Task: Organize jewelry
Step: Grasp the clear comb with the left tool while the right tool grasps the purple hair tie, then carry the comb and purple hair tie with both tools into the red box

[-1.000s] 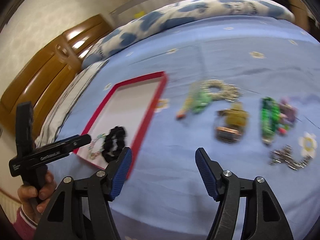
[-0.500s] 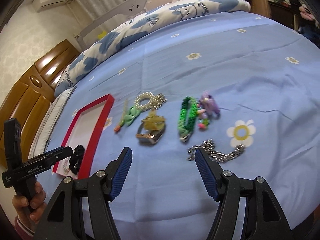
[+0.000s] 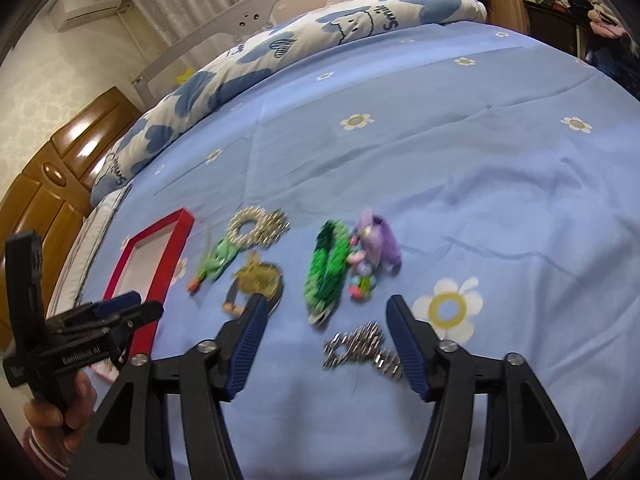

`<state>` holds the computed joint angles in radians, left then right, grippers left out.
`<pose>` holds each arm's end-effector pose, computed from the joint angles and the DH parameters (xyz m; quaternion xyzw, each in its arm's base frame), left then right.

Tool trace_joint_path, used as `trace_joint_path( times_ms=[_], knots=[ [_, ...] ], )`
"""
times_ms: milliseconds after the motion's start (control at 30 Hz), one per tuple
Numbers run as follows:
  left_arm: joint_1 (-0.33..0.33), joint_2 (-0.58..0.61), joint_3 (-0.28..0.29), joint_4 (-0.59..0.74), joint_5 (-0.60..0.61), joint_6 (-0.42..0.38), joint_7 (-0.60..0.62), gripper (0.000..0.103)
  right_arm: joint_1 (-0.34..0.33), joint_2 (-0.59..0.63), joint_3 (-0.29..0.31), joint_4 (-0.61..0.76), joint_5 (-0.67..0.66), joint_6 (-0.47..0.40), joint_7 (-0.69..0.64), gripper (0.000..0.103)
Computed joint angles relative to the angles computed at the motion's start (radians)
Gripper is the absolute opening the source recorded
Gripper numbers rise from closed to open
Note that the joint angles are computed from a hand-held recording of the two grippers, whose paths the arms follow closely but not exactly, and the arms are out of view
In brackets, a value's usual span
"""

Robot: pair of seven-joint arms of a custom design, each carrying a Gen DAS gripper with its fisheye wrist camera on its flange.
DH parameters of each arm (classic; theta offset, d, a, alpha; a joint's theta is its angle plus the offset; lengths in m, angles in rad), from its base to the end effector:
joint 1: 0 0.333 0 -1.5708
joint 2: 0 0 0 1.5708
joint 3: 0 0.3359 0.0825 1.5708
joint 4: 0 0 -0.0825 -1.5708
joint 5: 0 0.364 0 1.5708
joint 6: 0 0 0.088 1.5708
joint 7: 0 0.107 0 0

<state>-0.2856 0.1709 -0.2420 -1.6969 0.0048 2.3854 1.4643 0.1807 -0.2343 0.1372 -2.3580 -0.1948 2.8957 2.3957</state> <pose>0.5581 -0.3112 0.5758 -0.5299 0.8076 -0.2382 0.1012 0.4632 0.1695 0.5402 -0.5387 0.7523 -0.1501 0.3484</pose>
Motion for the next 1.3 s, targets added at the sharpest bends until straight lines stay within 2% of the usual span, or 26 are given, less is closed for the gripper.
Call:
trace_joint_path(
  times_ms=[200,267,333,400,567,867,1067,1300],
  knots=[
    [-0.015,0.097,0.006,0.101,0.029,-0.032,-0.017,0.061,-0.007,0.083,-0.034,0.081,-0.003,-0.026,-0.045,0.047],
    [-0.018,0.128,0.009,0.137,0.037,-0.049,-0.018,0.050,-0.001,0.109,-0.047,0.102,0.006,-0.037,-0.068,0.044],
    [-0.010,0.152,0.003,0.166,0.011,-0.070,-0.002,0.026,0.007,0.136,-0.060,0.123,0.024,-0.060,-0.099,0.034],
    [-0.009,0.170,0.006,0.189,0.002,-0.081,-0.004,0.018,0.015,0.147,-0.069,0.127,0.046,-0.069,-0.124,0.012],
    [0.001,0.169,0.007,0.193,-0.014,-0.059,0.006,0.002,0.010,0.133,-0.071,0.106,0.023,-0.036,-0.099,0.012],
    [0.053,0.088,-0.010,0.117,-0.152,-0.019,0.057,0.002,0.008,0.078,-0.053,0.083,0.031,0.019,-0.089,0.012],
    [0.083,-0.012,-0.003,0.017,-0.241,0.017,0.096,0.002,0.053,0.084,-0.044,0.106,0.104,0.043,-0.146,0.012],
    [0.102,-0.112,0.026,-0.081,-0.270,0.065,0.117,0.002,0.138,0.140,-0.039,0.172,0.234,0.045,-0.270,0.012]
  ],
)
